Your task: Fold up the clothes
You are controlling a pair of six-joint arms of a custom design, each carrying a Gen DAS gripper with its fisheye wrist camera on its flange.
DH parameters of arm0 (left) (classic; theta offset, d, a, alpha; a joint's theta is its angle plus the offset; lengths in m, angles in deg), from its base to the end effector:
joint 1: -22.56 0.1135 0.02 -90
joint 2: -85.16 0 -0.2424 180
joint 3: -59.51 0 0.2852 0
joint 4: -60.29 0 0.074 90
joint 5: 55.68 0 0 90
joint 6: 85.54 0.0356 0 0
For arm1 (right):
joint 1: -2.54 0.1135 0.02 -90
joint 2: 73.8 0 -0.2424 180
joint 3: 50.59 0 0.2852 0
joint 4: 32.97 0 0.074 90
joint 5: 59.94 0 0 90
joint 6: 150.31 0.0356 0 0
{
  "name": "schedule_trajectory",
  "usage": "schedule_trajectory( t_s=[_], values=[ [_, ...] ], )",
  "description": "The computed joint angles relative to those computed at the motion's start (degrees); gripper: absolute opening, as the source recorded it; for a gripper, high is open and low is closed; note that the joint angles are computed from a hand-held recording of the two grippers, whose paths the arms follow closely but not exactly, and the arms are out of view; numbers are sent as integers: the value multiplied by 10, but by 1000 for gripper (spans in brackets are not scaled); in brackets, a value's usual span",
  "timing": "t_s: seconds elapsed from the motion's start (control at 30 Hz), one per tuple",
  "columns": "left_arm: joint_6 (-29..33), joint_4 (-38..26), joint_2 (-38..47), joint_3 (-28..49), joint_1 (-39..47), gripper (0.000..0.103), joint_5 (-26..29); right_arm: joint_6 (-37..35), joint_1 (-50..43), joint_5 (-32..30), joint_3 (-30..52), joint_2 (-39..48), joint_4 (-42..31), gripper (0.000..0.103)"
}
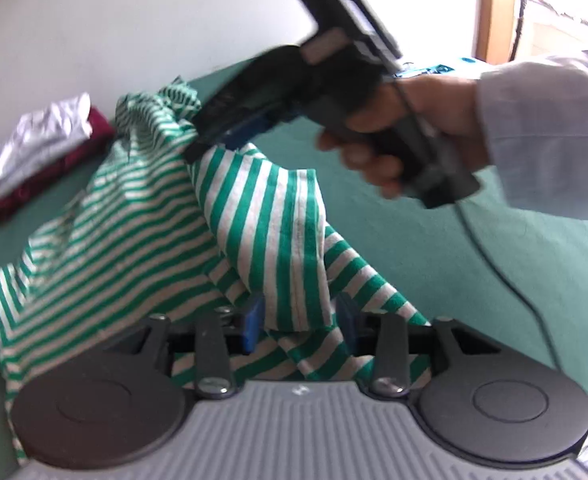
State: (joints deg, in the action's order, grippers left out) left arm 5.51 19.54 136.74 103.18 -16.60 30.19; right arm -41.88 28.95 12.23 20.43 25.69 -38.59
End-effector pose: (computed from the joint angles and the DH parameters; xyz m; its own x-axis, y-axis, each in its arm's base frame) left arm 0.1755 -0.1396 0.1819 -0.5712 0.4888 -0.6594 0.6035 0.7946 0.0662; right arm 0.3534 0.1877 0.1562 -0.6819 -0.0026 -0.7314 -0.4585 0.7807 0.4246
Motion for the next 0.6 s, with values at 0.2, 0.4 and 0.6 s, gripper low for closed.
schedule_trajectory(
  t_s=[0.2,0.4,0.6],
  values=[
    [-42,2,5,-8,-8,53,-22,-63,-5,-53,166,94,-163,4],
    [-57,-29,-57,-28,27,70,-31,45,-31,-164,170,116,-11,3],
    [-47,-35,-53,-20,57,75,-41,57,-23,-87,221,160,-60,14]
  ],
)
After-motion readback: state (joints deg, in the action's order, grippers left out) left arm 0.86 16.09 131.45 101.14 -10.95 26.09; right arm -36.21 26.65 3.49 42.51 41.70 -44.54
